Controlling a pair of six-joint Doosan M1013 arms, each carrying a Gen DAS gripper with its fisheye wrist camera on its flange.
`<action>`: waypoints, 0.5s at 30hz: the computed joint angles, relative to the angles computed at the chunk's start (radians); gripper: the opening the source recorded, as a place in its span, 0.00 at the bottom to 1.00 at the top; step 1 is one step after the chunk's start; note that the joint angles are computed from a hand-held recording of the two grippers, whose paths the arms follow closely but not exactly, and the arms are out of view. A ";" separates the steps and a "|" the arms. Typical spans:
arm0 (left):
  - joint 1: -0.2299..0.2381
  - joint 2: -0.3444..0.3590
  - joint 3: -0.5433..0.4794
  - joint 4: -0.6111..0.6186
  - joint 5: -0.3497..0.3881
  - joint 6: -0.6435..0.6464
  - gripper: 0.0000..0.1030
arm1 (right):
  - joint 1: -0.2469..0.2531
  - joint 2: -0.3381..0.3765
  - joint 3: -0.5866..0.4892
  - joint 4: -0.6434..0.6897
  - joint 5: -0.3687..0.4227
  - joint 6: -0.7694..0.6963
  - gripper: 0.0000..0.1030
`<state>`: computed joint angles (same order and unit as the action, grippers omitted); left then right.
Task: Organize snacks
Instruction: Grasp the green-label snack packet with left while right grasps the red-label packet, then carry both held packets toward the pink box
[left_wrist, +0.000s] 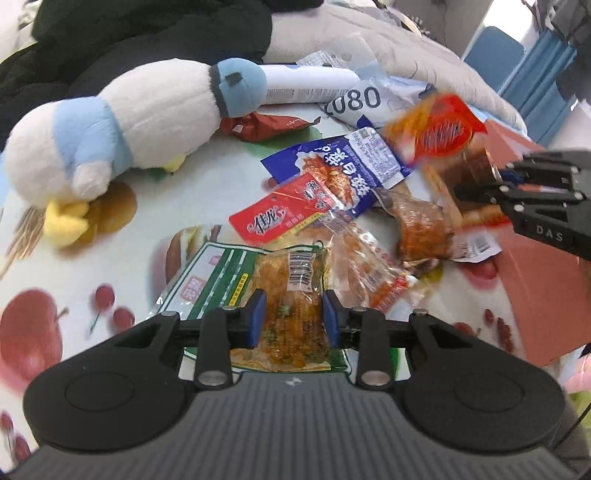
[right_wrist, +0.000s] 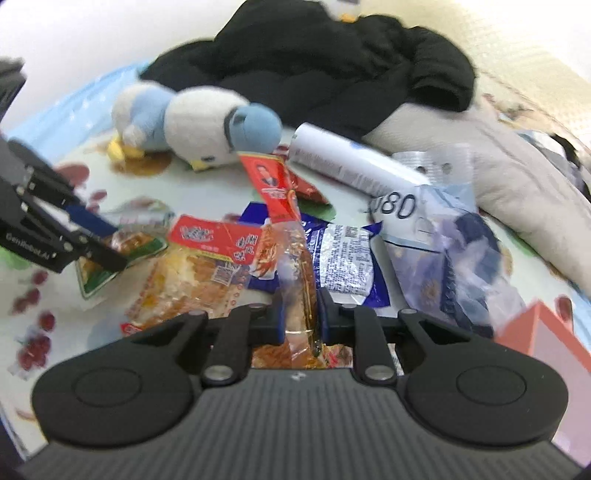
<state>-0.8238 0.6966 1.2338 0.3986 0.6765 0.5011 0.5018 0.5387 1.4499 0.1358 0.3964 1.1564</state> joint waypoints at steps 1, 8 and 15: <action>-0.006 -0.007 0.008 0.014 -0.001 -0.020 0.35 | 0.000 -0.014 0.018 0.001 -0.014 0.024 0.17; -0.053 -0.054 0.062 0.102 -0.020 -0.198 0.33 | 0.004 -0.109 0.140 0.083 -0.087 0.030 0.09; -0.107 -0.072 0.088 0.188 -0.015 -0.363 0.30 | 0.010 -0.188 0.263 0.145 -0.157 0.092 0.09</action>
